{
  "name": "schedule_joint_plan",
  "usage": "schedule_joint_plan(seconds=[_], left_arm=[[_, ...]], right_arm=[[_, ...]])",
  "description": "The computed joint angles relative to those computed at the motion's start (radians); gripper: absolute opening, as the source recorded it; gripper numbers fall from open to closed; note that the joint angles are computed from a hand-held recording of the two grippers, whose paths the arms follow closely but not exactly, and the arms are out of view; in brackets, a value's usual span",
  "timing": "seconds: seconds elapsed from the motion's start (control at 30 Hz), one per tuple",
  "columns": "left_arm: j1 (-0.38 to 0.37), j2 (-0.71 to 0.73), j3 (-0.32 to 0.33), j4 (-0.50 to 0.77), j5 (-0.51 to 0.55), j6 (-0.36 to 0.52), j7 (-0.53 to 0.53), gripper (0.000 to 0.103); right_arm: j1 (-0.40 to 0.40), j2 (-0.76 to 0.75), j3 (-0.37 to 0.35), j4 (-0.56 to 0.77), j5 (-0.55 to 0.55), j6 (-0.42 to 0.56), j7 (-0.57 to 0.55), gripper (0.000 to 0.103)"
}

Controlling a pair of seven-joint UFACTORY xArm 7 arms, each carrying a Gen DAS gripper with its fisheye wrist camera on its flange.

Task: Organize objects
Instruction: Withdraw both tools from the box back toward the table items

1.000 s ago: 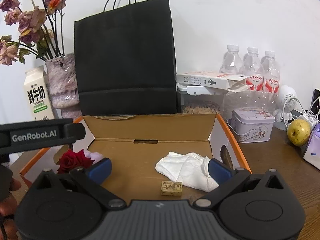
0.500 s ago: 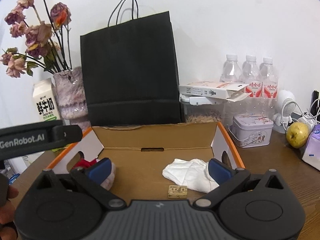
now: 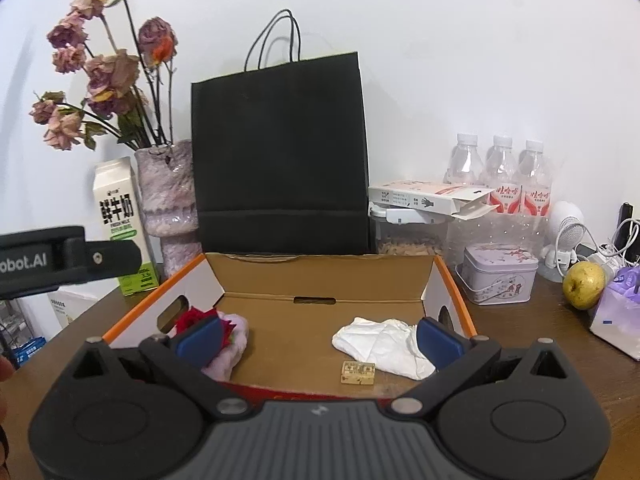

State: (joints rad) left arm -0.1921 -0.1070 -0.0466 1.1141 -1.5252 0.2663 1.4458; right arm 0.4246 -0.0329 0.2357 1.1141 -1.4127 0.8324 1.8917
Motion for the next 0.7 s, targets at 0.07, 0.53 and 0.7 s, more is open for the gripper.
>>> schedule_joint_plan(seconds=[0.07, 0.53, 0.7], left_arm=[[0.004, -0.022, 0.006, -0.020, -0.013, 0.009, 0.017, 0.103], [0.027, -0.199, 0.068, -0.183, -0.060, 0.103, 0.139, 0.103], [0.037, -0.233, 0.084, -0.227, -0.060, 0.142, 0.179, 0.103]], right_arm=[[0.006, -0.013, 0.007, -0.015, -0.012, 0.000, 0.012, 0.103], [0.049, -0.111, 0.095, -0.107, -0.022, 0.142, 0.059, 0.103], [0.066, -0.137, 0.128, -0.139, 0.009, 0.193, 0.051, 0.103]])
